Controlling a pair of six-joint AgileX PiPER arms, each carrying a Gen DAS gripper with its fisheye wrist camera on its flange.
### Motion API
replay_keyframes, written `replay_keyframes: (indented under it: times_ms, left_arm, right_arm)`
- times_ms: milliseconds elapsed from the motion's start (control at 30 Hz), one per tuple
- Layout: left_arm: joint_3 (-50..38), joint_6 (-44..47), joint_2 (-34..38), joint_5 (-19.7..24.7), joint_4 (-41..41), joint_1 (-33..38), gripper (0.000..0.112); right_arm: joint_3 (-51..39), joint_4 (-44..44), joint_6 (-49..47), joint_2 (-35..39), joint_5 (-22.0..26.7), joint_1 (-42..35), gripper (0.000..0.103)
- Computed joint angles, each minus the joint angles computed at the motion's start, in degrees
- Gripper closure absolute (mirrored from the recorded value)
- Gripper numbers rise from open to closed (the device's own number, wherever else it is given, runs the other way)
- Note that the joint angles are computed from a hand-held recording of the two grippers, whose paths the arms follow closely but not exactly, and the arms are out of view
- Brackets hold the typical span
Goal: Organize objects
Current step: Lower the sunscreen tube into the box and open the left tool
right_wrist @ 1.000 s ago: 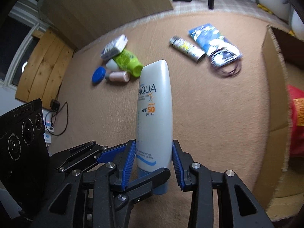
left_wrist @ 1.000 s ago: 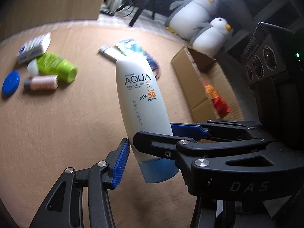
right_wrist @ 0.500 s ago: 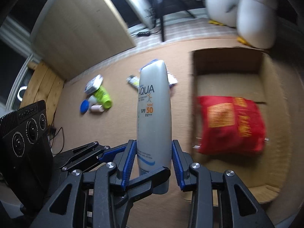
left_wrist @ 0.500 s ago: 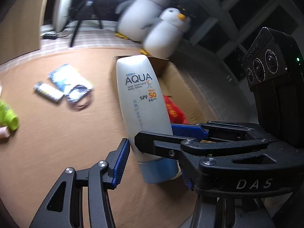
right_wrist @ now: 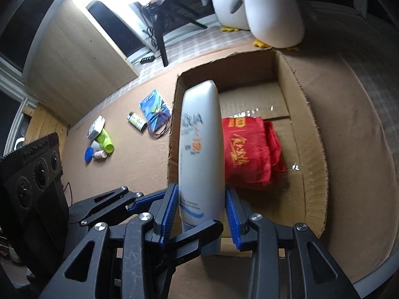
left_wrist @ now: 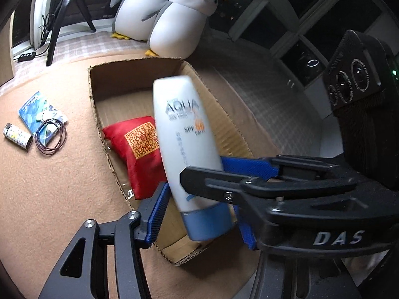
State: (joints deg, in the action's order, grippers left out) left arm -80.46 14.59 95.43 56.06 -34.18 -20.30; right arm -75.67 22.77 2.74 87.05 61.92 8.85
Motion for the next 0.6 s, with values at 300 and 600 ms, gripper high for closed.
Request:
replay_keyframes:
  times_ms: [300,600]
  left_arm:
    - [3.32,1.72,-3.7,0.61,0.43,3.5,0.054]
    - [9.9,7.14,-10.1,3.68,-0.93,15.15,0.054]
  right_arm:
    - [0.22,-3.57,3.1,-1.78,-1.38,1.04,0.046]
    - [-0.86,-6.37,8.22,-2.09,-4.35,7.55,0.046]
